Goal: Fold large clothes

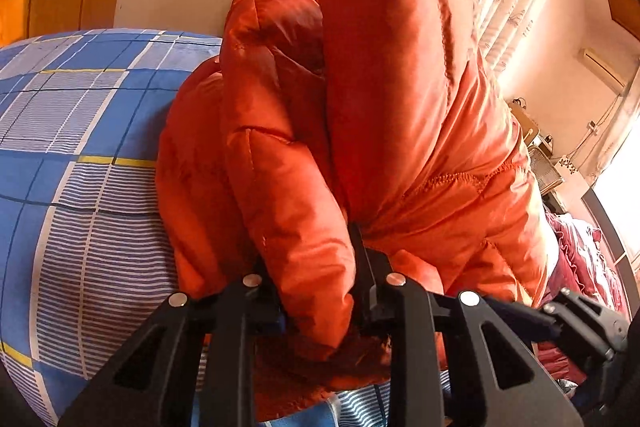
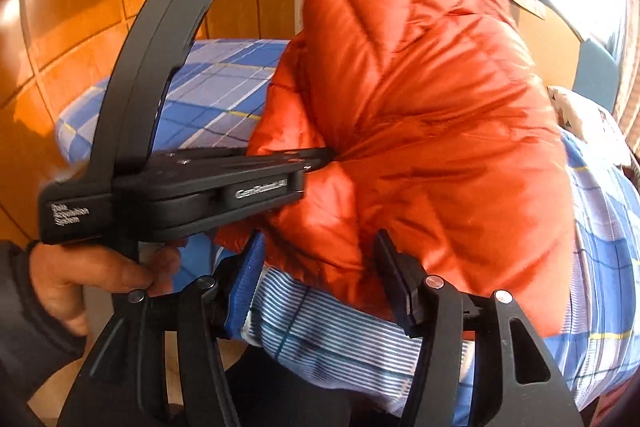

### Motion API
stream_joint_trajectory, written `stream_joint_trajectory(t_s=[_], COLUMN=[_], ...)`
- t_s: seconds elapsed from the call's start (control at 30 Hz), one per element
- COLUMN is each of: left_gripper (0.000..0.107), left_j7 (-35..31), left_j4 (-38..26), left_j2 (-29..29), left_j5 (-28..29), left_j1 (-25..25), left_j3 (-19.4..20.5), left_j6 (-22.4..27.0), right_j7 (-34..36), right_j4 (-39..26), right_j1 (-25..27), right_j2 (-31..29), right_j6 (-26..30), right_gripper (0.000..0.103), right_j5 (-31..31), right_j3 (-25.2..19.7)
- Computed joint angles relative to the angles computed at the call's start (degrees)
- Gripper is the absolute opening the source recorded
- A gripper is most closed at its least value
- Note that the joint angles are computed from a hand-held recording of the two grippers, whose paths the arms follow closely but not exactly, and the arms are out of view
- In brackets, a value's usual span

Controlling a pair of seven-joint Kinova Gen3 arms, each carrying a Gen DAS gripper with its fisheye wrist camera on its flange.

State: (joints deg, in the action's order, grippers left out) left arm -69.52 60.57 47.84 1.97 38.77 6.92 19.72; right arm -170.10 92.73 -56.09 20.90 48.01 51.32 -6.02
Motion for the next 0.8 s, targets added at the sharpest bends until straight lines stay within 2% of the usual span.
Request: stream_joint_trajectory(t_s=[0.17, 0.27, 0.37, 0.47, 0.53, 0.63, 0.8], left_gripper=[0.024, 0.024, 0.024, 0.025, 0.025, 0.025, 0.025], left_j7=[-0.5, -1.5, -1.4, -0.4, 1.9, 4.9, 7.1], left_j4=[0.2, 0.7, -0.3, 0.9, 1.7, 2.3, 4.4], left_j2=[0.1, 0.2, 0.4, 0.0, -0.4, -0.5, -0.8], left_j5=[-0.1, 0.4, 0.1, 0.4, 0.8, 0.3, 0.2], left_j1=[-0.3, -1.1, -0.4, 0.1, 1.1, 2.7, 2.3], left_j3=[0.4, 1.6, 0.5, -0.2, -1.8, -3.9, -3.4], left_j6=[-0.5, -1.2, -0.2, -1.7, -2.6, -3.5, -6.5], right_j7=[-1.8, -5.4, -7.4, -10.2, -12.7, -10.9, -11.2], right_j4=[3.2, 5.0, 7.5, 10.4, 11.3, 10.7, 10.7], right_j1=[0.9, -0.1, -0.1, 1.1, 1.2, 5.4, 5.9], right_j2=[-2.9, -3.9, -6.0, -7.2, -8.2, -8.0, -6.8], right_j6=[-0.7, 0.4, 2.0, 2.2, 1.9, 0.6, -0.8], right_gripper=[0.056, 0.056, 0.056, 0.056, 0.056, 0.056, 0.056], right_j5=[0.4, 2.4, 4.0, 6.1, 7.9, 7.3, 7.4], right_j3=[-0.3, -0.9, -2.4, -3.9, -3.3, -4.5, -4.3])
